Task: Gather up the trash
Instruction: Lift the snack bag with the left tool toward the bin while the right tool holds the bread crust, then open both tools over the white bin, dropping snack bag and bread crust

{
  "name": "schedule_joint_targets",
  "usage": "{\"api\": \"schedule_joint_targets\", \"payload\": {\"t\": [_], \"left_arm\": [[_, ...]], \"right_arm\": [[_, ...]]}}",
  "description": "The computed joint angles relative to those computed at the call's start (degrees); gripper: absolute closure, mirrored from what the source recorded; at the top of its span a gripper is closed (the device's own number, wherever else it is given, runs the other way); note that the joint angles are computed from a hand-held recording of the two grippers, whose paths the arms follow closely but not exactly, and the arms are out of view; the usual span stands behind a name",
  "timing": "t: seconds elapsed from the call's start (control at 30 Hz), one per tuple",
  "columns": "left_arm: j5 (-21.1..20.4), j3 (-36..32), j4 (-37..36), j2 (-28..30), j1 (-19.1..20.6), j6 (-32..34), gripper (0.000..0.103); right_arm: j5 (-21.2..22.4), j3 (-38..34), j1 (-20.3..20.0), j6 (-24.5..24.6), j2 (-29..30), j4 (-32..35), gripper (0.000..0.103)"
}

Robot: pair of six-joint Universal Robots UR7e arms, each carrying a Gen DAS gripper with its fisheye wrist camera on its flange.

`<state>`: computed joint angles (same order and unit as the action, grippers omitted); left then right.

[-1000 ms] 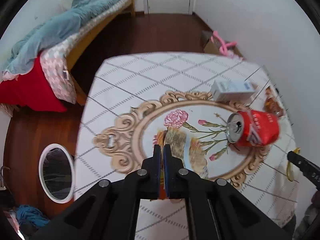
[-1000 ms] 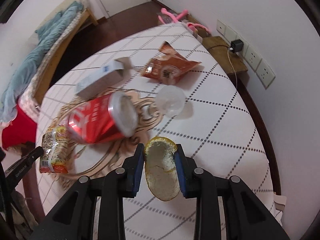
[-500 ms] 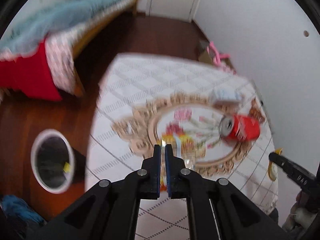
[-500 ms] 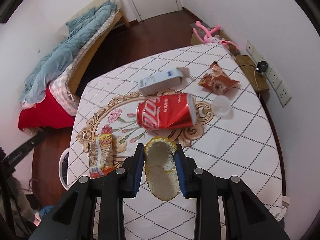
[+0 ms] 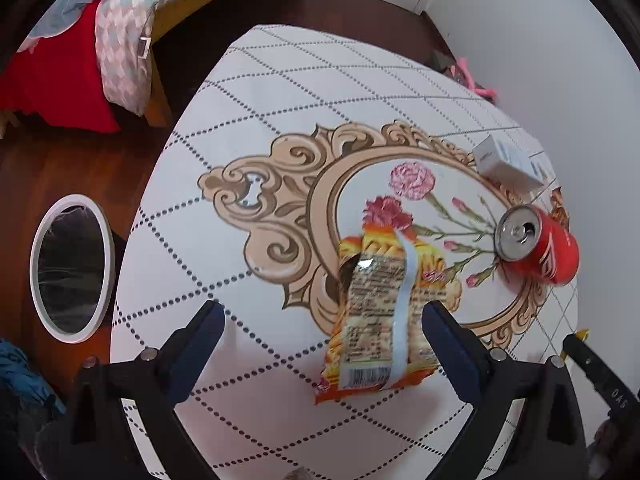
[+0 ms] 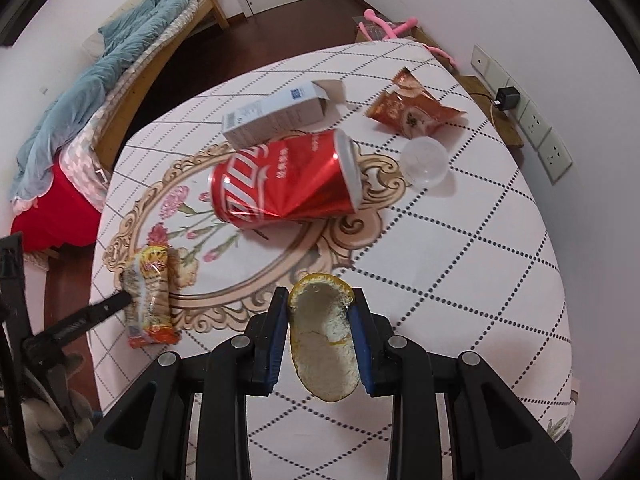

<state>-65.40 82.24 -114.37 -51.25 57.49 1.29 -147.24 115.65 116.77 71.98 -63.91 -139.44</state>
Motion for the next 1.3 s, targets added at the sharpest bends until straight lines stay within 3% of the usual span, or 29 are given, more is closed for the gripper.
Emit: {"api": "schedule_joint_targets", "payload": {"t": [0.2, 0.3, 0.33, 0.37, 0.4, 0.47, 0.77, 0.97, 1.13, 1.3], "left_arm": [[2.7, -0.5, 2.8, 2.6, -1.2, 1.0, 0.006], [5.3, 1.7, 1.4, 2.7, -2.6, 3.0, 0.028], [5.3, 2.4, 0.9, 2.3, -3.1, 3.3, 0.048], [6.0, 2.9, 0.4, 2.0, -3.5, 3.5, 0.075], [7.0, 3.5, 0.0, 1.8, -3.9, 3.7, 0.079], [6.4, 4.1, -1.1, 1.0, -4.0, 5.0, 0.100], [3.8, 4.4, -5.1, -3.9, -4.2, 7.7, 0.101], [2.4, 0.4, -7.1, -5.7, -4.3, 9.8, 0.101], [3.4, -4.8, -7.2, -6.4, -3.1, 11.9, 0.101], [6.4, -12.3, -6.5, -5.6, 0.2, 13.4, 0.102]], "right_arm": [[0.5, 0.4, -0.9, -0.5, 0.3, -0.9, 0.071], [1.0, 0.3, -1.4, -1.1, 0.9, -1.9, 0.071], [1.1, 0.2, -1.5, -1.2, 1.1, -1.9, 0.071], [1.0, 0.0, -1.6, -1.4, 1.3, -1.9, 0.071], [0.9, -0.2, -1.5, -1.4, 1.4, -1.7, 0.071], [0.7, -0.4, -1.5, -1.7, 1.6, -1.7, 0.071], [-0.7, -1.7, 0.8, -3.6, 1.7, -3.2, 0.071], [-1.8, -5.3, 3.3, -7.7, 2.9, -4.1, 0.071], [-1.3, -11.7, 4.8, -14.8, 6.8, -6.6, 0.071], [2.3, -23.2, 5.3, -26.0, 14.9, -9.9, 0.071]]}}
